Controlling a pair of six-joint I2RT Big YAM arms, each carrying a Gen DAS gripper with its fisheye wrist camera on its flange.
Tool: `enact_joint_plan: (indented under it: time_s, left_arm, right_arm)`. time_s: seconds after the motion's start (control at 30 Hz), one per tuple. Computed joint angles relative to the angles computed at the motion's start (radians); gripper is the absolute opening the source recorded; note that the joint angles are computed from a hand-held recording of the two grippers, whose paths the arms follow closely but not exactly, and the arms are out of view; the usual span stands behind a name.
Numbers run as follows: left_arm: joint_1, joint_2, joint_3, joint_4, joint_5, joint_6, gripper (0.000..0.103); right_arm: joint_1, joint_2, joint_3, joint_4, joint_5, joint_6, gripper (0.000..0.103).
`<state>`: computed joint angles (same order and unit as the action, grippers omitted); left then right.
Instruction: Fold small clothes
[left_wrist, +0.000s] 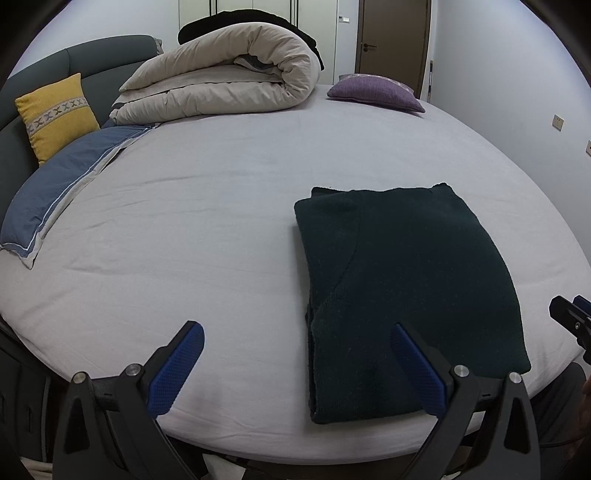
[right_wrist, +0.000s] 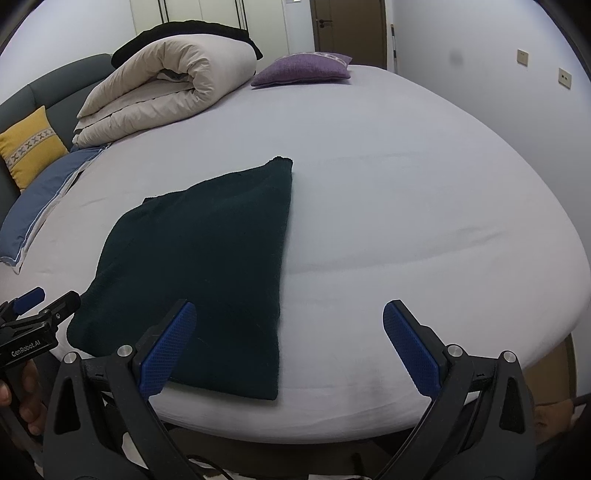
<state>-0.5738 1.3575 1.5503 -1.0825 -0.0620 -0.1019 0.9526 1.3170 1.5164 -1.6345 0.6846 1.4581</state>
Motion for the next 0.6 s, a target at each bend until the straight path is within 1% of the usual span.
enact_joint_plan:
  time_s: [0.6]
  left_arm:
    - [0.002, 0.002, 0.003, -0.002, 0.000, 0.003, 0.103]
  right_arm:
    - [-0.003, 0.004, 0.005, 0.005, -0.001, -0.011, 0.103]
